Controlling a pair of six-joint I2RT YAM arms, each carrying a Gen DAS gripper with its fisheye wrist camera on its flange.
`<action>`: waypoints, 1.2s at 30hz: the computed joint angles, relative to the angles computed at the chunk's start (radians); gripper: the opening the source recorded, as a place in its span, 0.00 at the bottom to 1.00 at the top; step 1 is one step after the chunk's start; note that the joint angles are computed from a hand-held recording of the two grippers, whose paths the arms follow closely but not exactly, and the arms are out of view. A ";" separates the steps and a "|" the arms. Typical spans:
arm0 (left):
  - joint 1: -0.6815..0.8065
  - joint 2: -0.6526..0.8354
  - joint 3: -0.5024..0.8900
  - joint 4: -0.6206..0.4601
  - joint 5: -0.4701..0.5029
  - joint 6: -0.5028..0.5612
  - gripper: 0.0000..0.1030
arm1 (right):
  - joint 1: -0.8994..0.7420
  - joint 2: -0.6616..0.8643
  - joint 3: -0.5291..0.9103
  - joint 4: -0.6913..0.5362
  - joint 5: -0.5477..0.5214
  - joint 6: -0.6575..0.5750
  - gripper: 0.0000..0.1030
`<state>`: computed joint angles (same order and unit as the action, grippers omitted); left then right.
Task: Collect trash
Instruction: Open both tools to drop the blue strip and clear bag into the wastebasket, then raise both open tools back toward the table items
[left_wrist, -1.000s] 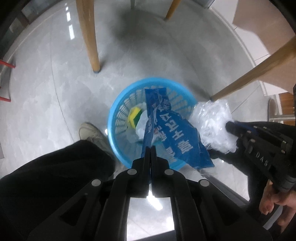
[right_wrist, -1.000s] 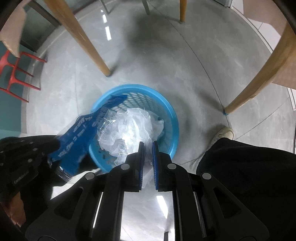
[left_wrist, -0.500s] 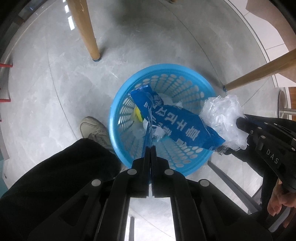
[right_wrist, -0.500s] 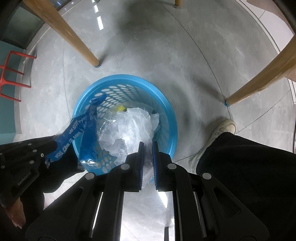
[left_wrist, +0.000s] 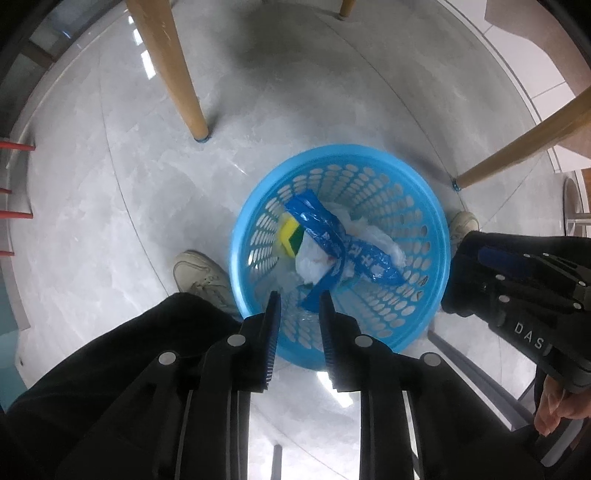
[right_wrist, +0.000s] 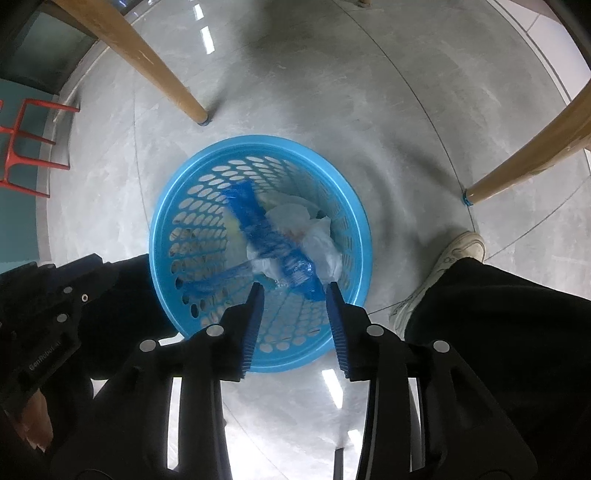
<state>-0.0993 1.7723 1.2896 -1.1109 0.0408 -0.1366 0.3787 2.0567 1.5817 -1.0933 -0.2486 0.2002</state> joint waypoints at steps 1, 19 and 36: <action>-0.002 -0.007 0.001 -0.001 -0.001 -0.002 0.22 | 0.001 -0.006 -0.002 0.001 0.001 0.001 0.34; -0.097 -0.359 0.062 -0.110 -0.105 -0.064 0.47 | 0.024 -0.334 -0.072 -0.033 0.006 0.004 0.46; -0.221 -0.507 0.390 -0.344 -0.156 -0.115 0.58 | -0.022 -0.665 0.032 -0.164 0.034 -0.052 0.57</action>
